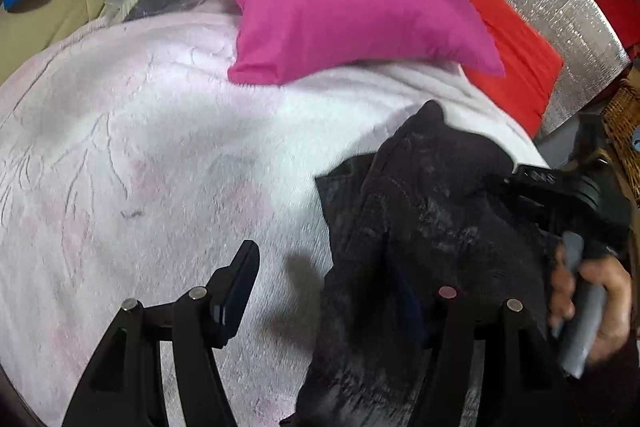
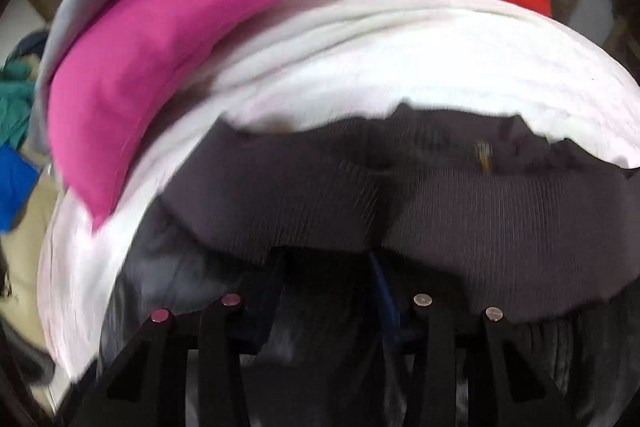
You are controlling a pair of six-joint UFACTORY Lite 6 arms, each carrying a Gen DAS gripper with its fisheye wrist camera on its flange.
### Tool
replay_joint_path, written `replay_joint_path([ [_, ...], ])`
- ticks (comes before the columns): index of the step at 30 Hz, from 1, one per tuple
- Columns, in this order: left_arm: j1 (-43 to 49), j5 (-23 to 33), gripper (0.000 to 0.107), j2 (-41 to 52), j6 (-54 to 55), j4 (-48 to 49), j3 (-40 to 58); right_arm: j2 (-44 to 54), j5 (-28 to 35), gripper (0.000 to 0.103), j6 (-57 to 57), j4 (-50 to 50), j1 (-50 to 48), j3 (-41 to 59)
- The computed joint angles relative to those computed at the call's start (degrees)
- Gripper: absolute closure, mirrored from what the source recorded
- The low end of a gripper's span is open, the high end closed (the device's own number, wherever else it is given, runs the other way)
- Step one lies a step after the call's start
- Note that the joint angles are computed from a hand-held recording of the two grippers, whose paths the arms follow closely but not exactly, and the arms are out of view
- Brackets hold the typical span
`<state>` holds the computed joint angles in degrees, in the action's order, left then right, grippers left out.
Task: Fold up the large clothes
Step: 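Lay the jacket edge down and open both tools above the folded jacket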
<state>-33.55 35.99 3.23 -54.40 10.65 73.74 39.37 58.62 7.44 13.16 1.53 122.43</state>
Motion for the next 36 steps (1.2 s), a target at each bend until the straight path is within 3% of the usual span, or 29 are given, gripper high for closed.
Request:
replay_joint_path([
  [4,0.1,-0.7,0.039,-1.4,-0.9,1.5,-0.6,-5.2,-6.4,0.056,0.2,5.0,-2.8,-6.9],
  [7,0.6,-0.2,0.038,-1.4,0.3,0.2,-0.8,-15.2,-5.1,0.043,-8.4,19.5,-9.9,-18.8],
  [9,0.0,0.9,0.038,-1.4,-1.8,1.9,-0.8,-20.9,-5.2,0.037,-12.8,24.0,-13.5,-23.9],
  [12,-2.1,1.1,0.038,-2.1,-4.3,4.3,-1.0,-30.7,-0.2,0.029,-19.4,24.9,-24.1,-28.9],
  [15,-5.6,2.5,0.037,-1.1,-5.4,7.9,0.4,-39.7,6.3,0.025,-32.4,27.8,-41.8,-35.3],
  [17,-7.3,4.8,0.037,-0.6,-7.1,10.7,1.1,-45.3,5.8,0.02,-38.2,27.3,-53.8,-40.8],
  [20,-7.9,7.4,0.036,-0.4,-7.9,12.1,0.8,-45.3,10.1,0.019,-47.0,28.7,-71.8,-45.1],
  [23,-8.9,8.3,0.036,-4.1,-10.6,13.2,-2.9,-39.5,22.5,0.019,-52.3,34.0,-87.8,-47.8],
  [25,-10.6,8.5,0.036,-7.2,-13.0,14.9,-5.4,-35.2,29.9,0.019,-50.4,33.0,-90.1,-46.1],
  [27,-13.7,10.2,0.036,-9.1,-16.2,18.3,-6.9,-35.4,31.7,0.019,-50.6,34.1,-90.9,-46.3],
  [31,-19.5,14.9,0.036,-8.6,-20.7,25.2,-6.4,-43.3,20.7,0.019,-54.5,32.4,-87.6,-52.1],
  [36,-22.3,16.1,0.029,-6.1,-22.1,27.5,-7.7,-43.0,16.0,0.021,-58.5,32.4,-80.8,-55.7],
])
